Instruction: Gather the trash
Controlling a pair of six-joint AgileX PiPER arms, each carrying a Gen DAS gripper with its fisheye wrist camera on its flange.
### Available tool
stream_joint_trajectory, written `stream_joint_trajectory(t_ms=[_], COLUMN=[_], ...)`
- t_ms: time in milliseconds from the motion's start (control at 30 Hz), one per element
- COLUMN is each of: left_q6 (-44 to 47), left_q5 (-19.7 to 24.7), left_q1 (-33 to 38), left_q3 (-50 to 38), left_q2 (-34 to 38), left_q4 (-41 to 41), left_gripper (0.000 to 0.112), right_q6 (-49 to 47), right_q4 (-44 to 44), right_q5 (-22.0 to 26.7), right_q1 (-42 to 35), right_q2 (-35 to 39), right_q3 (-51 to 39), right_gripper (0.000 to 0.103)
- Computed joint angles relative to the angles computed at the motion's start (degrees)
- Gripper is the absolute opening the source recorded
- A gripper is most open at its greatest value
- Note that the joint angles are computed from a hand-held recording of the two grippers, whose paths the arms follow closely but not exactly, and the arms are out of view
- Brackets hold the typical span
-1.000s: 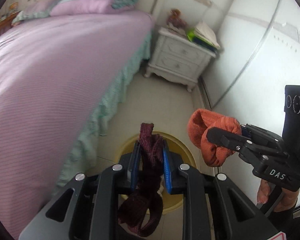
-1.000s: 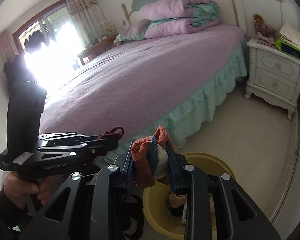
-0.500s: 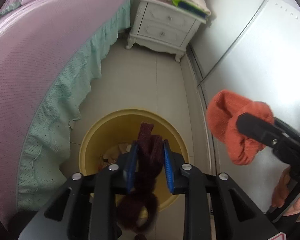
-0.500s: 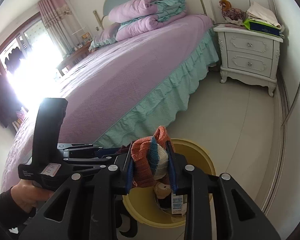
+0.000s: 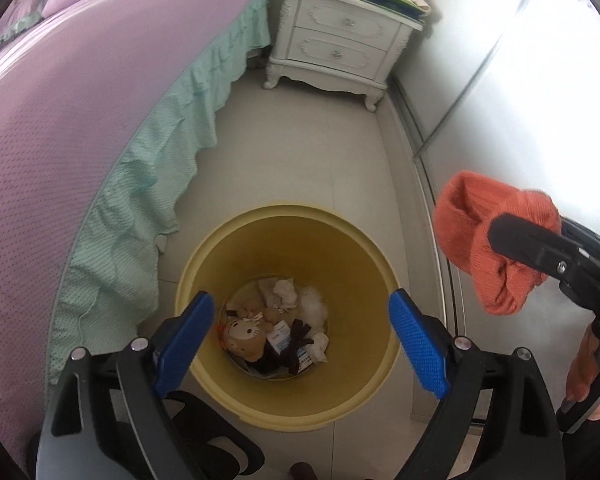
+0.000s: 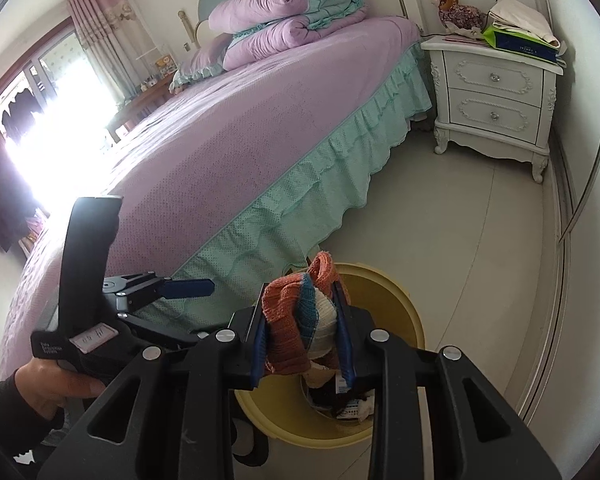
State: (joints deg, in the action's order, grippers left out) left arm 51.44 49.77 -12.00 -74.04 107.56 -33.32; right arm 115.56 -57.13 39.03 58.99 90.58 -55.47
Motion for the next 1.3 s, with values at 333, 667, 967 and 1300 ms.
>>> stream_joint_trajectory(t_ms=[333,667,967,1300], left_q6=[-3.33,-2.81,-1.91,0.72], left_q5=[-3.04,-2.09,-1.94,-1.86], left_q1=[4.80,7.21,6.51,7.82], left_q3=[-1.73,-2.81,-2.18,-0.36], left_q2=[-0.58,0.54,0.80,-2.33], left_q4=[4.22,4.18,3.30,0.69], left_gripper=[0.090,0.090,0.090,0.090], right_q6=[-9.34,-20.12,-20.53,-20.53], right_q4=[5.97,15.13,16.41,15.14], right_q5=[-2.42,-1.48,-1.80,1.92], right_q1=[-2.19,-4.36,-4.24,-2.60], right_q2=[5.08,11.95,11.29,10.49], right_q3=[-4.78,-11.03,-9.74,-11.74], right_gripper=[0.029,0.062,0.062,0.062])
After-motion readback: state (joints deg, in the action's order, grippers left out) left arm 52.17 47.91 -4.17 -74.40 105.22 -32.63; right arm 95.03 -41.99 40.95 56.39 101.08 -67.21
